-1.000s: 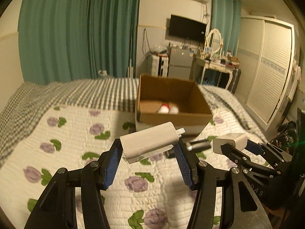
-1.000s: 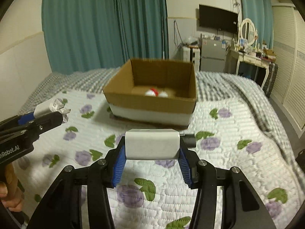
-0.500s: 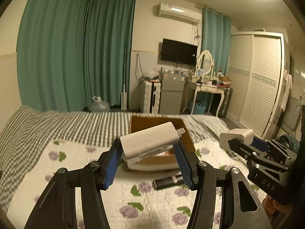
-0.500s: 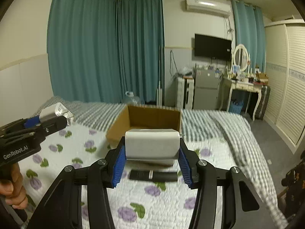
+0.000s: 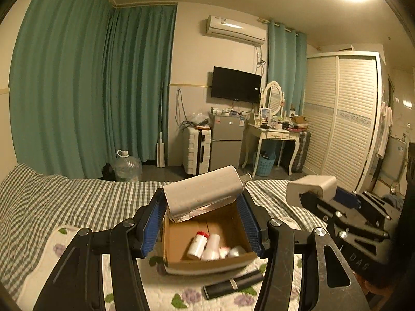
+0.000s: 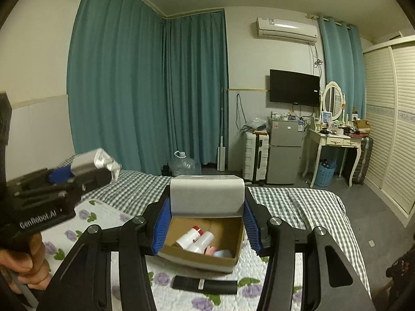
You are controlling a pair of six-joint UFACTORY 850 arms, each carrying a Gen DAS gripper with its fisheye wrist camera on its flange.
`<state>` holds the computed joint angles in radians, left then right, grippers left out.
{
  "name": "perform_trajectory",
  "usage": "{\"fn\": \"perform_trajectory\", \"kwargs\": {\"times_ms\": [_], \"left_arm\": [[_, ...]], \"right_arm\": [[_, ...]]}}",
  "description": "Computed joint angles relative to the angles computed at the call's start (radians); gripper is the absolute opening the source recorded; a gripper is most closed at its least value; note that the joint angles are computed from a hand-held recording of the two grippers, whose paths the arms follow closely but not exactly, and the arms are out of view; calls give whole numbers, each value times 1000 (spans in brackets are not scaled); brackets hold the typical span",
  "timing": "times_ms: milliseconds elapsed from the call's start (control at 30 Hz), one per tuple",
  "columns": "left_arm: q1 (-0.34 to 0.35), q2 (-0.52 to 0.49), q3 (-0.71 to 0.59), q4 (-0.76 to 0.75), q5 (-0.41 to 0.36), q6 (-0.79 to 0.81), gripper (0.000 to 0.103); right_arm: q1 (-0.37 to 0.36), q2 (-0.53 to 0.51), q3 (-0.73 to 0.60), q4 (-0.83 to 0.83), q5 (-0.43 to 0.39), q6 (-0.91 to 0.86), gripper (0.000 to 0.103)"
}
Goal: Organize rigid objects
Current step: 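Carry both white chargers into the box and release them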
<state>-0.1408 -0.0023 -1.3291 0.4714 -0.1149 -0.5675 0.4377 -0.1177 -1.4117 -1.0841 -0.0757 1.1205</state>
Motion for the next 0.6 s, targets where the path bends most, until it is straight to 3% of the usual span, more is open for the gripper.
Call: {"fn": "perform_trajectory", "kwargs": {"times_ms": [67,233,400,600], "left_arm": [[11,-42,-35,-75,1,69,57],[33,-173,-136,-374,-20,377,57],[42,-301,-231,-565,-72,573,57],[51,-414,-319,-669,-130,680,57]], "right_arm": [[-5,-35,-29,32,3,-38,50],[-18,-139,-125,393,-14,-420,50],[-34,-244,-212,725,-45,-773,49],[-57,-363,-298,1043,-105,-1104,49]]}}
